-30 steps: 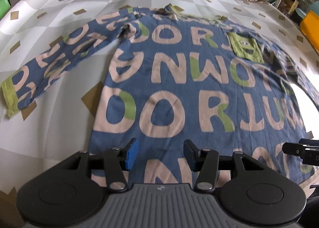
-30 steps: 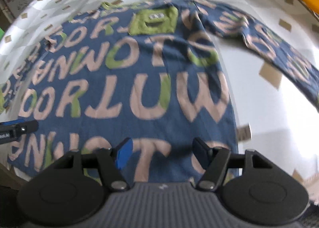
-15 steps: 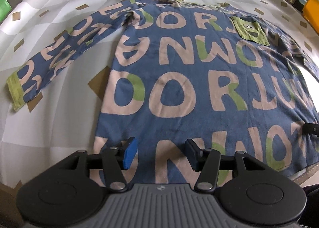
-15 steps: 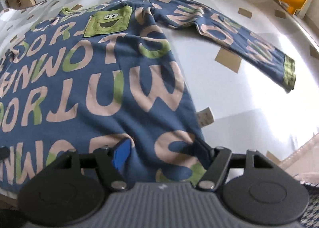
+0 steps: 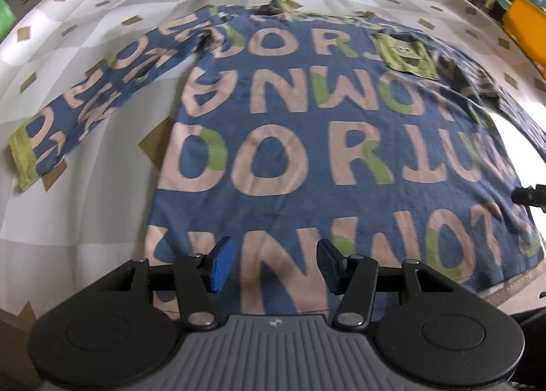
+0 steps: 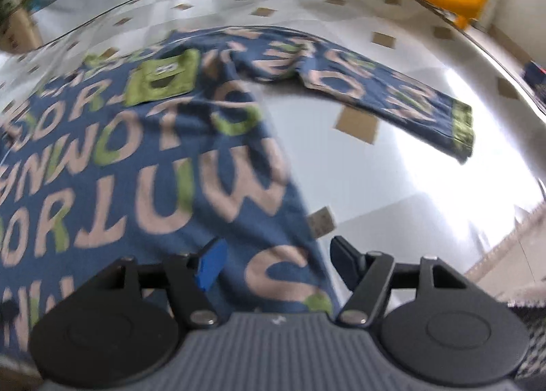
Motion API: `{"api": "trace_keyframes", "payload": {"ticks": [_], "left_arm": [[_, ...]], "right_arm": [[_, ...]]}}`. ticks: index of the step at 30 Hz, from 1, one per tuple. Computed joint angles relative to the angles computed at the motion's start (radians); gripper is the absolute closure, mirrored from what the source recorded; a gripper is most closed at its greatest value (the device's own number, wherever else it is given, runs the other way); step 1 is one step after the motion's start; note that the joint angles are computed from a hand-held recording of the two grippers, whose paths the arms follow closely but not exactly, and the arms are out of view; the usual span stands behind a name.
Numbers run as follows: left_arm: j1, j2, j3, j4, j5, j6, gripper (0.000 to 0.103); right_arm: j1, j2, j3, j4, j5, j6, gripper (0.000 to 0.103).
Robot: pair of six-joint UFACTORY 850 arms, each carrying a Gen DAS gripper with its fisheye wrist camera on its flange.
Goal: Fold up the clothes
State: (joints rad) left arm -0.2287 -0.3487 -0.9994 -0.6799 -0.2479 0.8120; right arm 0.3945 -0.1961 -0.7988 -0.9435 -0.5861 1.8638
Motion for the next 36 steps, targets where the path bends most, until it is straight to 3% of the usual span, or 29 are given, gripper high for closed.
{"api": "trace_keyframes", "payload": {"ticks": [11, 13, 18, 21, 25, 32, 36], "left_arm": [[-0.011, -0.018, -0.019, 0.001, -0.020, -0.024, 0.051], [-0.015, -0.025, -0.025, 0.063, -0.024, -0.087, 0.051], [-0.028, -0.025, -0.019, 0.219, -0.006, -0.224, 0.049], [-0.025, -0.026, -0.022, 0.267, -0.018, -0.291, 0.046], [-0.023, -0.030, -0.034, 0.246, -0.036, -0.293, 0.046], [-0.040, -0.030, -0.062, 0.114, -0.026, -0.182, 0.046], [-0.058, -0.050, -0.093, 0.139, -0.050, -0.208, 0.046]], "right_arm": [[-0.026, -0.041, -0.009, -0.025, -0.009, 0.068, 0.037], [-0.021, -0.053, -0.018, -0.028, -0.034, 0.061, 0.032], [-0.015, -0.086, -0.051, 0.048, -0.162, 0.022, 0.032], [-0.043, -0.058, -0.033, 0.081, -0.111, 0.040, 0.039], [-0.050, -0.062, -0.065, 0.041, -0.120, -0.030, 0.038], [-0.142, -0.048, -0.100, -0.075, 0.035, -0.059, 0.037], [-0.188, -0.068, -0.126, -0.068, 0.109, -0.102, 0.037]]}}
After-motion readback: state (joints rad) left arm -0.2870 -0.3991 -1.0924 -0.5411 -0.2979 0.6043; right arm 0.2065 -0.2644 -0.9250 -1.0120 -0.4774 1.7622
